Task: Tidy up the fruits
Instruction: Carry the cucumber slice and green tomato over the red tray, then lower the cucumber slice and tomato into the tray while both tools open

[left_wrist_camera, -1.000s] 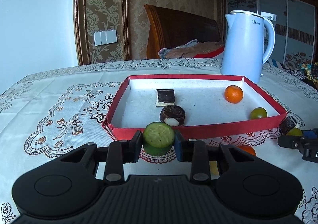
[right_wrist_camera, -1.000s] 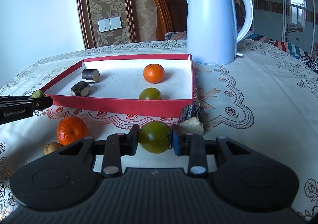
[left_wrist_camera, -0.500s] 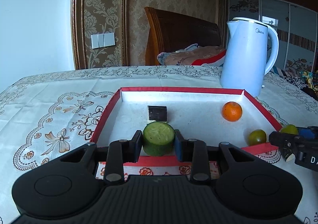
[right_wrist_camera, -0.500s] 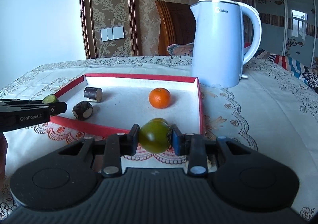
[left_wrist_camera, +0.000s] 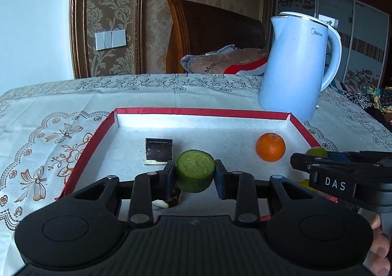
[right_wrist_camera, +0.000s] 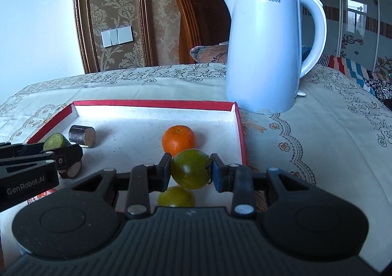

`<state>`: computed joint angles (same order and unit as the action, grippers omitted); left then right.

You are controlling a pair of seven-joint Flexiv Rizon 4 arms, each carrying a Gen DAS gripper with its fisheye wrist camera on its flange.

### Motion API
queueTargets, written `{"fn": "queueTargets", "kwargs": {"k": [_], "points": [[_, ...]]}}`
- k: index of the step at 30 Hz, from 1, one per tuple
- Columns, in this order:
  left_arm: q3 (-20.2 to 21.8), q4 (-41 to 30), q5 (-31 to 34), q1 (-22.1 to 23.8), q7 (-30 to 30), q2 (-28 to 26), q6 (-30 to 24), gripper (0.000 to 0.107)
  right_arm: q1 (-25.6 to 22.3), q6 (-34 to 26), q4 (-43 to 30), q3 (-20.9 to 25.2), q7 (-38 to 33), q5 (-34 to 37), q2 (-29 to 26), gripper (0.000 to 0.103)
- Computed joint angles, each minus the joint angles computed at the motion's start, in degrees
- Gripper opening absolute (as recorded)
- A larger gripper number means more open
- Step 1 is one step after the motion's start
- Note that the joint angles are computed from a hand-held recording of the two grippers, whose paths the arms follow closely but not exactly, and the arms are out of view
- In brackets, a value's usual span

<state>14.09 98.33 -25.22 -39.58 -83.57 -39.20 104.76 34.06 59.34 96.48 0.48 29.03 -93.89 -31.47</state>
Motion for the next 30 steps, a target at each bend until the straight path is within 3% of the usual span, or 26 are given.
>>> {"fn": "queueTargets", "kwargs": {"k": [4,14,20,30], "points": [[2.4,-2.2,-0.9,-1.4,-1.3,-1.7,-2.9,0.032,0.1,-0.1,-1.2,-0.4,-1.4,1.7,-1.0,0.032],[9.7,-4.9,1.4,-5.9,-5.8,-4.5,-4.2,0.033,1.2,0.2,-2.4,-1.7,-4.2,5.3,-2.5,0.032],[11.7,-5.2,2.2,-6.9,-7.7,-5.1,-4.4,0.033,1.5,0.4,-2.7,-2.2,-5.0,6.6,-3.0,0.032],[10.9,-5.1,3.7,-6.2,-8.6,-4.8,-4.2,0.033,1.9,1.5,-3.0,-2.9,-5.5,7.9,-3.4,0.033]]}}
